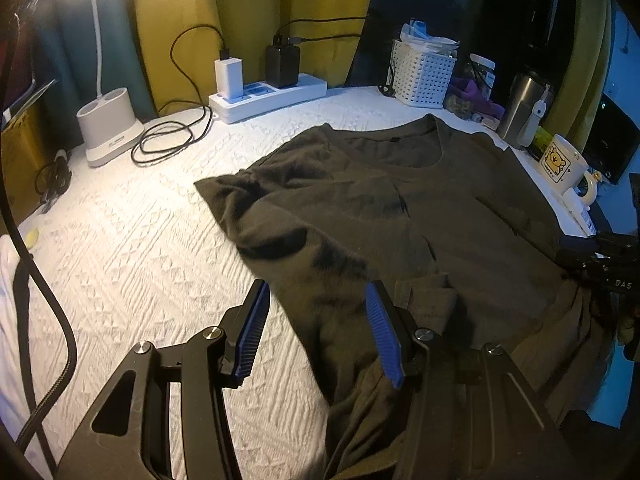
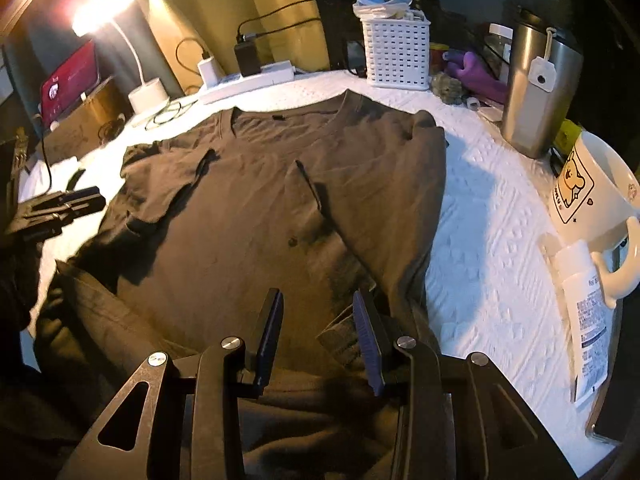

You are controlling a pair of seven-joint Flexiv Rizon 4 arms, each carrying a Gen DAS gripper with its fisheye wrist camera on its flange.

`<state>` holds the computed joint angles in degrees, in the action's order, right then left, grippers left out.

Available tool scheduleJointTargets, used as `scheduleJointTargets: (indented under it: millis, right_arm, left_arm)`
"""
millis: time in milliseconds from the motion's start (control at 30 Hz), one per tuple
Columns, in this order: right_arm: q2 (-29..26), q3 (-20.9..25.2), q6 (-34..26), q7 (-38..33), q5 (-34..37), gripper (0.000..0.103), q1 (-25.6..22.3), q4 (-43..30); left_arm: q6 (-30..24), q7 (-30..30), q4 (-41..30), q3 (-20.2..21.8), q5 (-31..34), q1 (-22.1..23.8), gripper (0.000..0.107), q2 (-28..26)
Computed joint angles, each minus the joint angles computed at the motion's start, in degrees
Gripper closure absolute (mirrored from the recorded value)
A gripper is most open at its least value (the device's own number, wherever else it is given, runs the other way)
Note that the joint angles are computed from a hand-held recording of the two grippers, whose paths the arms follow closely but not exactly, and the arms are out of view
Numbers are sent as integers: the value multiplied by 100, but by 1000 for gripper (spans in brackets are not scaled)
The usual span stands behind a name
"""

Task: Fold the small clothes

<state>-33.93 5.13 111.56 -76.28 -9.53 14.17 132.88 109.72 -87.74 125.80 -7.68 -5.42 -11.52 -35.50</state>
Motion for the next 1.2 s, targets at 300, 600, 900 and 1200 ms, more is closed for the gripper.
scheduleJointTargets:
  millis: [300,600,900,1200]
  right_arm:
    - [-40,-336,28,-27,208,65,387,-222]
    - [-415,454,-653,169,-320,64,-385,-822]
    - [18,-134,-31,51,55,64,509,-299]
    - [452,-1578,655,-634,2034,29,2118,552]
  left_arm:
    - [41,-49,98,-75,70,142,57,56]
    - [207,-223,215,-259,254,477,57,48]
    - [555,-387,599,-607,827,986,57,204]
    - [964,-683,1134,-821,1496,1404,47,316]
